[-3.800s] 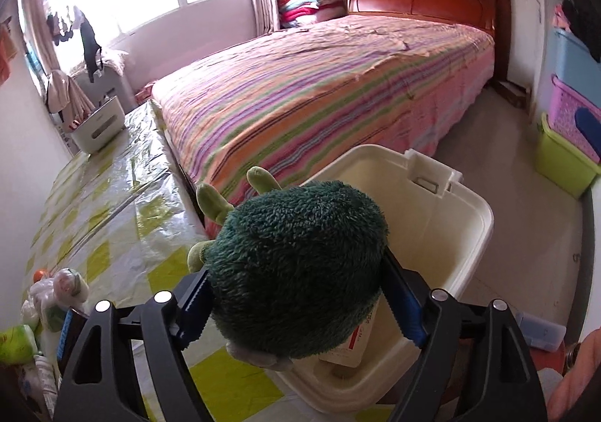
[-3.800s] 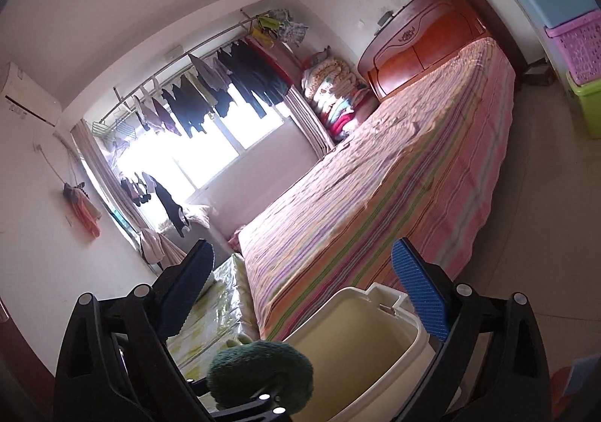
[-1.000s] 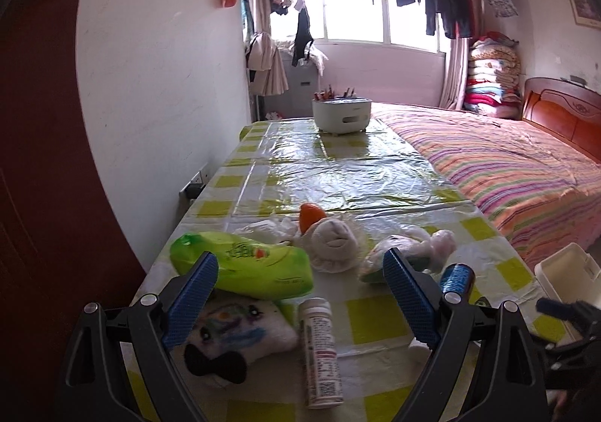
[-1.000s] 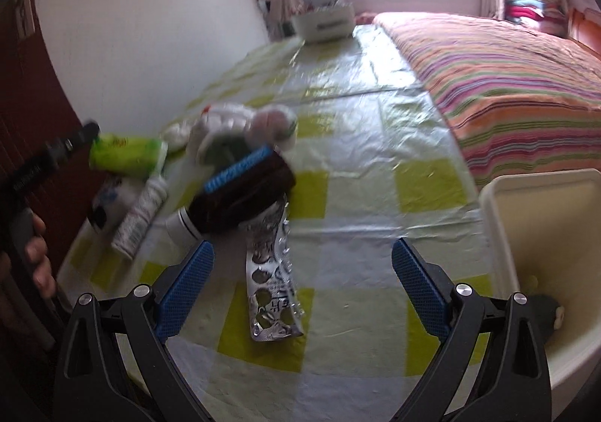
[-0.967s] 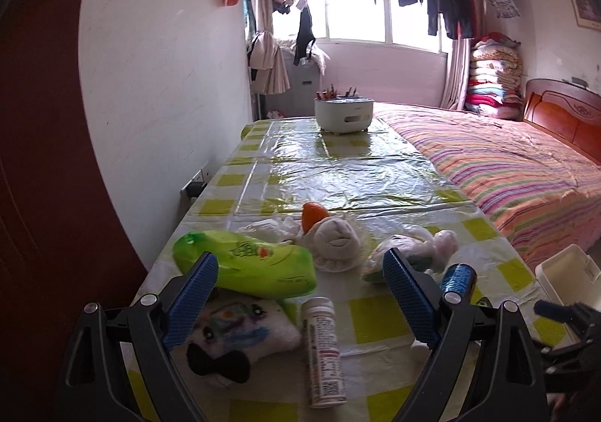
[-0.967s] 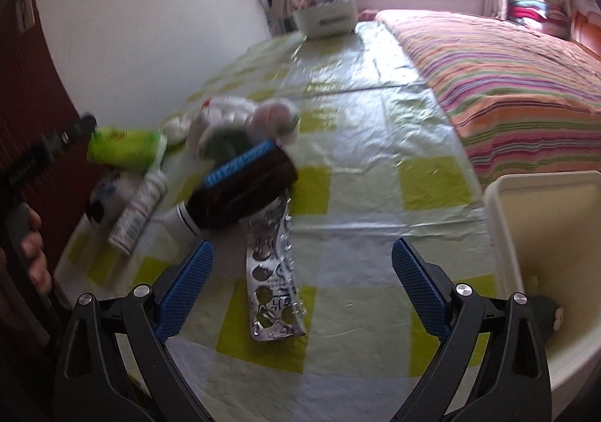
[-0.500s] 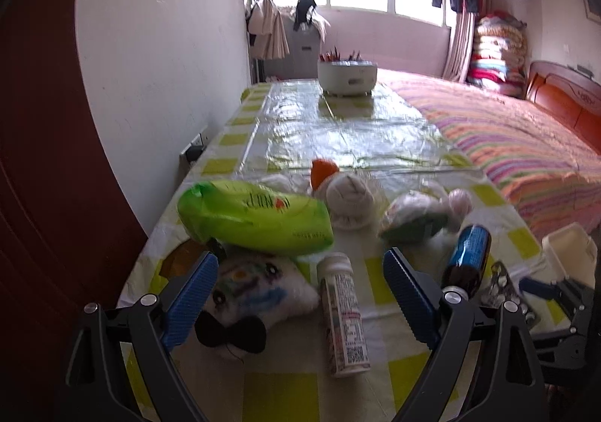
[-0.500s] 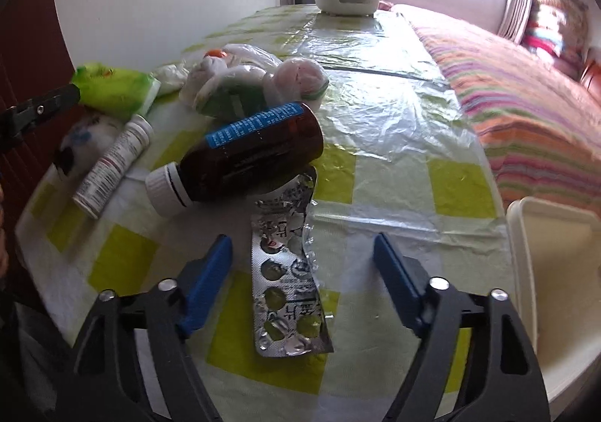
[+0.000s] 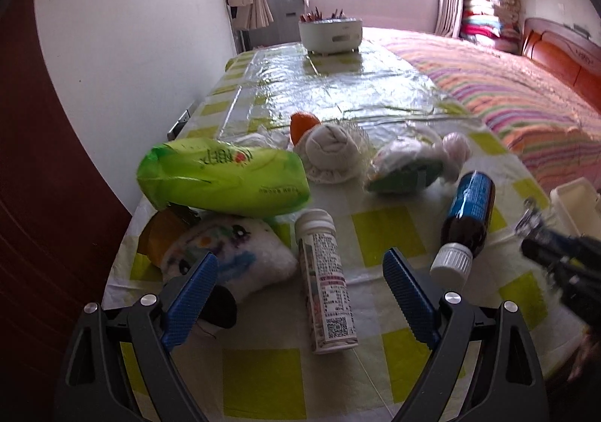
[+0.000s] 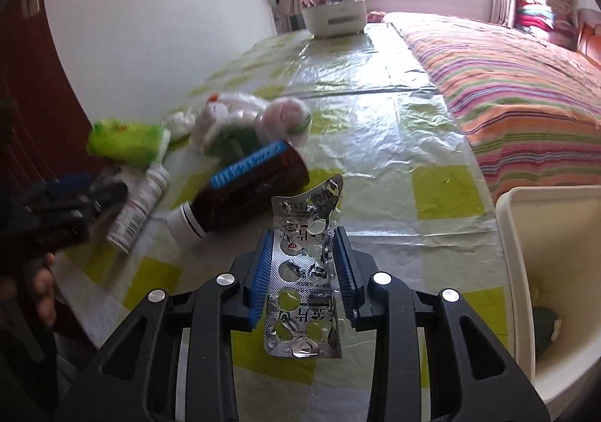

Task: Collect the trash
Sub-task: 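Grasp the white pill bottle with the left tool while the right tool holds the blister pack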

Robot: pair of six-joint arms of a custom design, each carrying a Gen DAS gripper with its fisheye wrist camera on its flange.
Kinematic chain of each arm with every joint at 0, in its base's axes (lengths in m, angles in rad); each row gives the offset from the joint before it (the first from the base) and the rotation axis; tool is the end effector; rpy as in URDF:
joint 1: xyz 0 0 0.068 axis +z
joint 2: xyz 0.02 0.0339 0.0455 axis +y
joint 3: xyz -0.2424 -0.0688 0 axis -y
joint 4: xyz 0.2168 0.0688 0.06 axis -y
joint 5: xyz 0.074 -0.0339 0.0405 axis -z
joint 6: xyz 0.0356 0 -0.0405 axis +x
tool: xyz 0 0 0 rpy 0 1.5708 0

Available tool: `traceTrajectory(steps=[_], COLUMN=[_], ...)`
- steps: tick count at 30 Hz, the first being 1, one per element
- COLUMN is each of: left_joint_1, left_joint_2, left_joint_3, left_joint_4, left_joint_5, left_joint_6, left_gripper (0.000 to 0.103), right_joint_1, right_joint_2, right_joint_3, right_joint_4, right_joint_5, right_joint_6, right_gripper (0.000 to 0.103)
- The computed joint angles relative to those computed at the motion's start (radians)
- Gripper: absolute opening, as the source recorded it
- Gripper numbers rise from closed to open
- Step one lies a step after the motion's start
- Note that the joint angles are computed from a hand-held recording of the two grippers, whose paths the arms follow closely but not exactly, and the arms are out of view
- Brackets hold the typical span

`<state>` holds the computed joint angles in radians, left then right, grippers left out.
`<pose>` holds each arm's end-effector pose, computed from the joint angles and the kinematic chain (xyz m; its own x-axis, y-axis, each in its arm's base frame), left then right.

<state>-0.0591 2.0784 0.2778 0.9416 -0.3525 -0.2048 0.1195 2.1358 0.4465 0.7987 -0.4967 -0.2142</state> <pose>0.2174 -0.0005 0.0192 -0.7056 -0.1495 -0.6927 -0.3199 0.9394 0.1231 0.2462 0.0466 0.0140 -0.6687 -0.2685 -0.6933 -0.5573 0.7983 0.2283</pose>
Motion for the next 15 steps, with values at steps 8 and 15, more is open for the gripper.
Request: traceTrajectory(steps=[8,15], left_joint_1=[-0.058,-0.028], left_joint_2=[0.054,0.116], left_joint_3=[0.145,0.253], left_joint_4=[-0.21,-0.32], left_joint_5=[-0.074,-0.028], left_joint_6=[-0.025,-0.046], left_gripper=[0.087,0.087], right_joint_1=[-0.073,-0.134], right_joint_2=[-0.024,-0.041], right_joint_3=[-0.024,-0.06], right_joint_4=[0.02,0.05], right_joint_5=[-0.085,-0.145], right_joint_6=[0.008,0.007], right_gripper=[0.031,0.031])
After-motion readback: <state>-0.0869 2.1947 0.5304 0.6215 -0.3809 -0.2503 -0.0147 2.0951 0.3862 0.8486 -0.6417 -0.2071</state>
